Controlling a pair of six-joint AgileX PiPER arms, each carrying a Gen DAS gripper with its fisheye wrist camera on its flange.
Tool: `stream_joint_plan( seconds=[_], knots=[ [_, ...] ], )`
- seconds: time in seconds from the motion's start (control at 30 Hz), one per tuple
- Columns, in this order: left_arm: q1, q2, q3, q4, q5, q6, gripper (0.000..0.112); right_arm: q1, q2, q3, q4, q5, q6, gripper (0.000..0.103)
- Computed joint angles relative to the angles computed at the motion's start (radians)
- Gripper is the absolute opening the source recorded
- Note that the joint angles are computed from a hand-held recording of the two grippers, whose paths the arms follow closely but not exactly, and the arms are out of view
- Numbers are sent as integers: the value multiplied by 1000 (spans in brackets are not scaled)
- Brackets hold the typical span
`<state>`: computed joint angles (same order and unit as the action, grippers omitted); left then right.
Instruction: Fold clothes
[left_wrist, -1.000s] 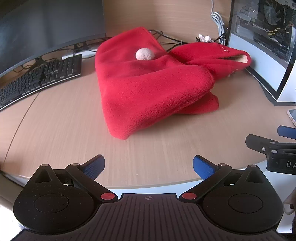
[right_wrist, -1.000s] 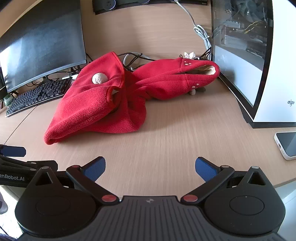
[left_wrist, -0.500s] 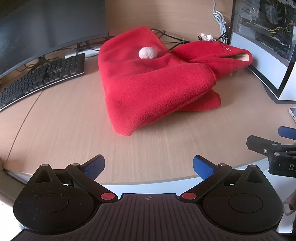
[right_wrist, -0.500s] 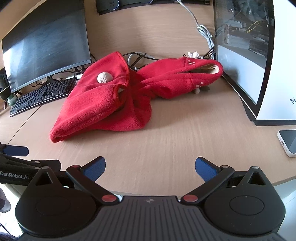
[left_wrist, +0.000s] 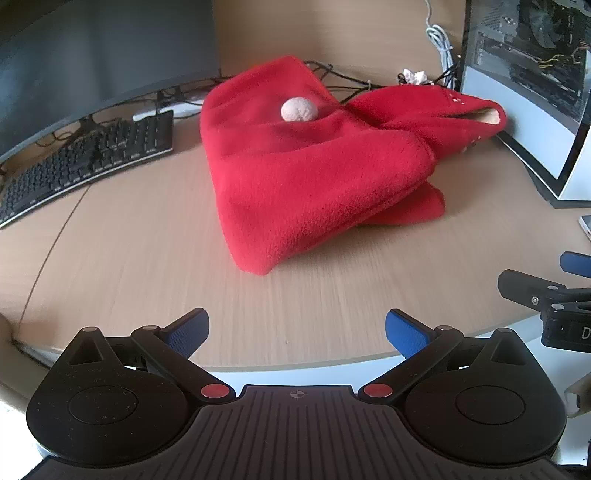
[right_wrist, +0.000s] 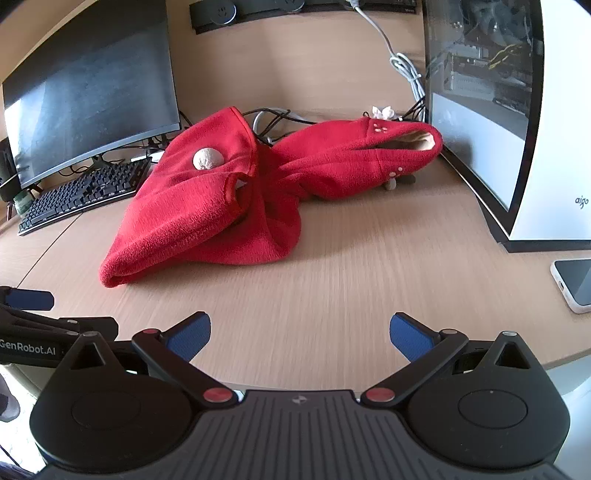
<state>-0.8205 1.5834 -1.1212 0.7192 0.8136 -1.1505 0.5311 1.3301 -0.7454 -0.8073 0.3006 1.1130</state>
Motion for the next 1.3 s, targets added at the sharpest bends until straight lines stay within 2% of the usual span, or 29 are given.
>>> stream_joint_plan(
  seconds=[0.17, 0.7, 1.1, 1.3],
  knots=[
    [-6, -4, 1, 15, 7, -5, 103, 5, 0, 4, -75, 1, 67, 103],
    [7, -7, 4, -4, 4, 24, 103, 10, 24, -21, -24, 38, 42, 103],
    [62, -12, 21, -57, -51, 104, 103, 30, 54, -59, 33, 85, -16, 103],
    [113, 11, 9, -122, -95, 208, 103, 39, 72, -84, 30, 139, 2, 103]
  ],
)
